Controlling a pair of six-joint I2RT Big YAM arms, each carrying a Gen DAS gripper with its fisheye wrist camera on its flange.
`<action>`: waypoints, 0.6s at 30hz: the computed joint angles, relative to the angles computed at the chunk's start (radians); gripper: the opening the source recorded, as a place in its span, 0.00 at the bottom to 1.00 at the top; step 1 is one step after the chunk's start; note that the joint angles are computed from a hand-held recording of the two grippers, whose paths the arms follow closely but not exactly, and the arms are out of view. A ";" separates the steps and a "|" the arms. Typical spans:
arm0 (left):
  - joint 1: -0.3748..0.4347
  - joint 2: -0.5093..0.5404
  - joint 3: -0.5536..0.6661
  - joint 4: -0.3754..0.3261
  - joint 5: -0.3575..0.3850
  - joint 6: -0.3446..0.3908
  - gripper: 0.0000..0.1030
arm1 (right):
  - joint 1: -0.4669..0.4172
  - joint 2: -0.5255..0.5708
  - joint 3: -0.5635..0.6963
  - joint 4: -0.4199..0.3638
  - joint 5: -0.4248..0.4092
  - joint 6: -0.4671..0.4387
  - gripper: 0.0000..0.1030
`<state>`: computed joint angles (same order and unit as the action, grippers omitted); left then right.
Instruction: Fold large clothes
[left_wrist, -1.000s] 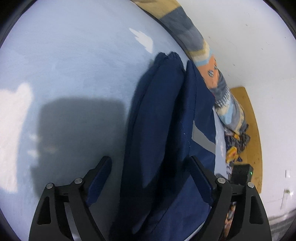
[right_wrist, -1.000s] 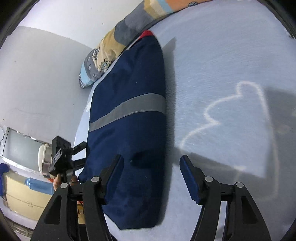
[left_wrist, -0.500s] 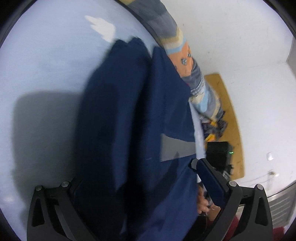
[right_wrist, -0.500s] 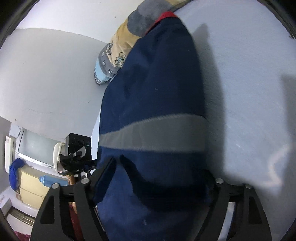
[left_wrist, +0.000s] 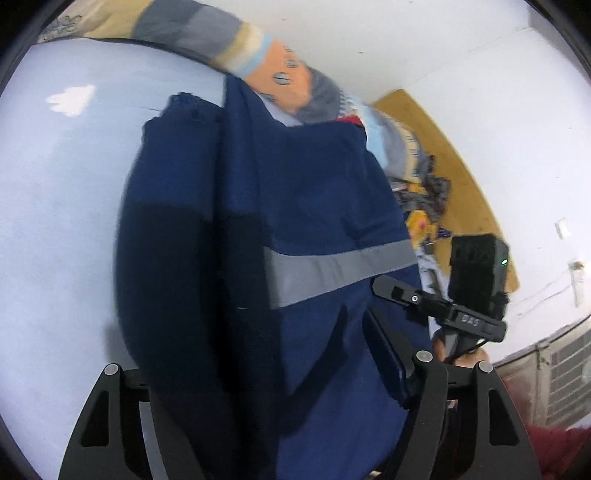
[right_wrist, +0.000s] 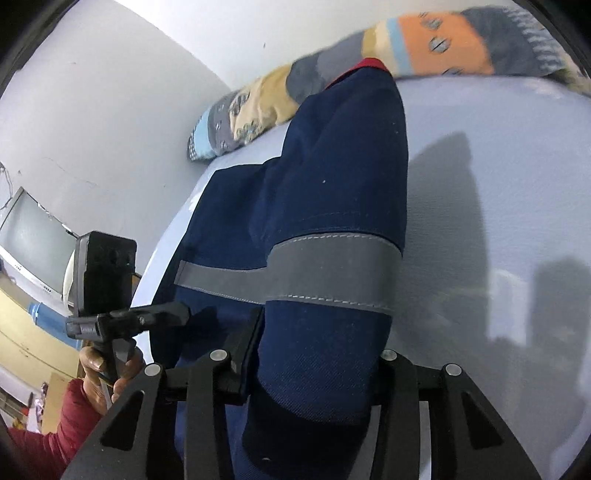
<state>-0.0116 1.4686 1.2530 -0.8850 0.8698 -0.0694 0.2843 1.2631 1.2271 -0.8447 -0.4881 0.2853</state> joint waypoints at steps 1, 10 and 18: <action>-0.019 -0.010 -0.022 0.038 -0.044 -0.042 0.68 | -0.025 -0.040 -0.021 -0.014 -0.001 -0.012 0.40; -0.058 -0.095 -0.171 0.116 -0.456 -0.248 0.68 | -0.310 -0.229 -0.152 -0.232 0.094 0.033 0.73; -0.305 -0.217 -0.283 0.084 -0.681 -0.222 0.69 | -0.114 -0.430 -0.268 -0.133 0.121 0.051 0.73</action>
